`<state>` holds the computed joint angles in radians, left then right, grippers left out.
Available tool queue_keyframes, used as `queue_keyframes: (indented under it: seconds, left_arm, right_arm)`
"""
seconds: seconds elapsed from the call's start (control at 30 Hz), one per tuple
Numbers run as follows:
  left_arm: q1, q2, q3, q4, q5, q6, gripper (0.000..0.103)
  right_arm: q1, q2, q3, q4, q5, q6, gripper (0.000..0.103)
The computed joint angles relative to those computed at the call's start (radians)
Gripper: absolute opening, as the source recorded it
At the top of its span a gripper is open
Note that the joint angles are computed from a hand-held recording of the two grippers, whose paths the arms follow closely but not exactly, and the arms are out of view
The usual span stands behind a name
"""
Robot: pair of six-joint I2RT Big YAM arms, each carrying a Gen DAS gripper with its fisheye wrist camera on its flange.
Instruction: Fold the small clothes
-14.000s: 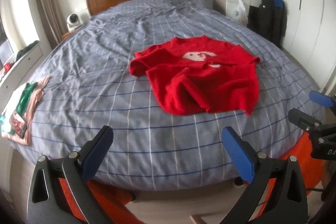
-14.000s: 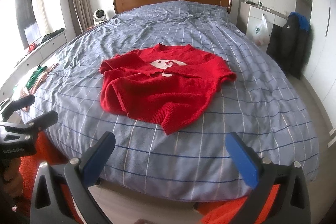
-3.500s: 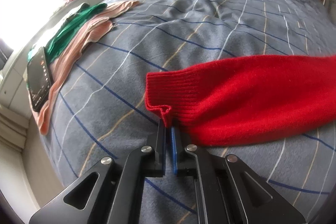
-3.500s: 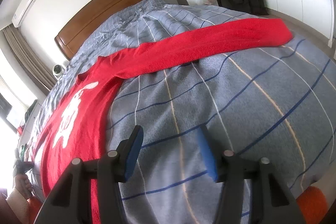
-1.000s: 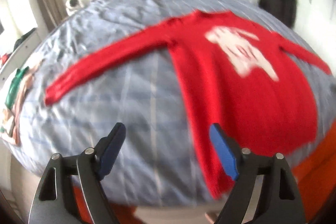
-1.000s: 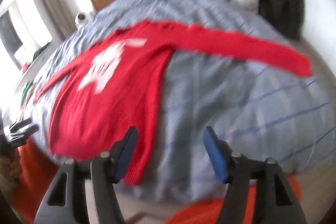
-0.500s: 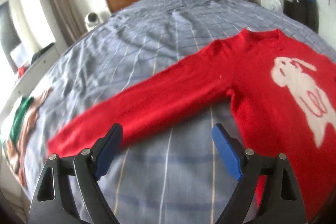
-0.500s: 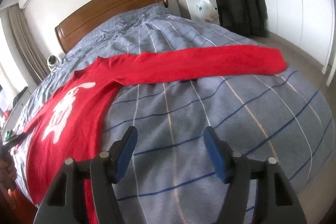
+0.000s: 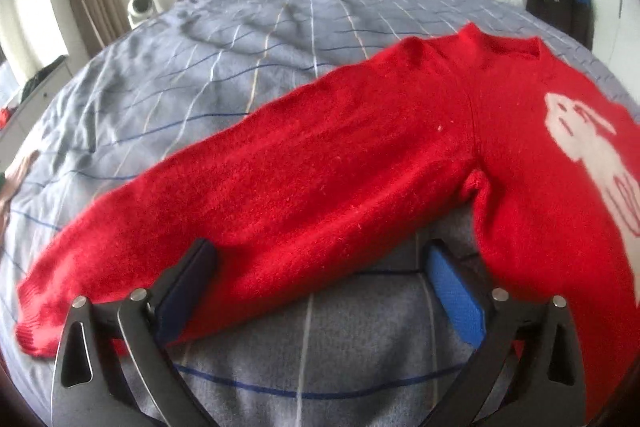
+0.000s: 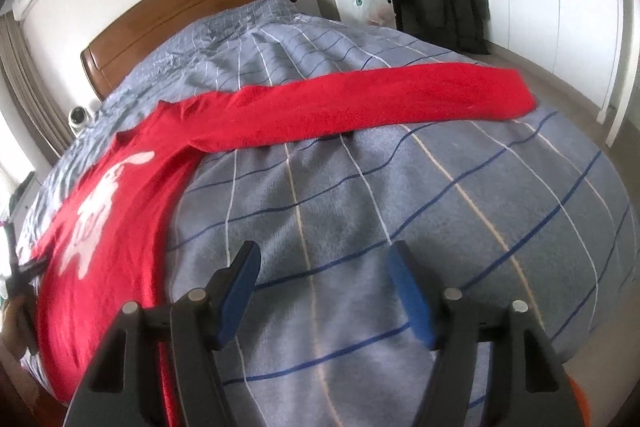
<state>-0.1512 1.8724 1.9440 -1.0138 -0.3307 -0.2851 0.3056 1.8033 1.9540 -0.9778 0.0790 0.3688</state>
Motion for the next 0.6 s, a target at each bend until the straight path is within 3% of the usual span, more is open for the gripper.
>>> queue_keyframes:
  seconds: [0.6]
  left_arm:
    - [-0.006, 0.003, 0.004, -0.005, -0.014, 0.0, 0.103]
  right_arm:
    - [0.017, 0.052, 0.071, -0.079, 0.064, -0.025, 0.068]
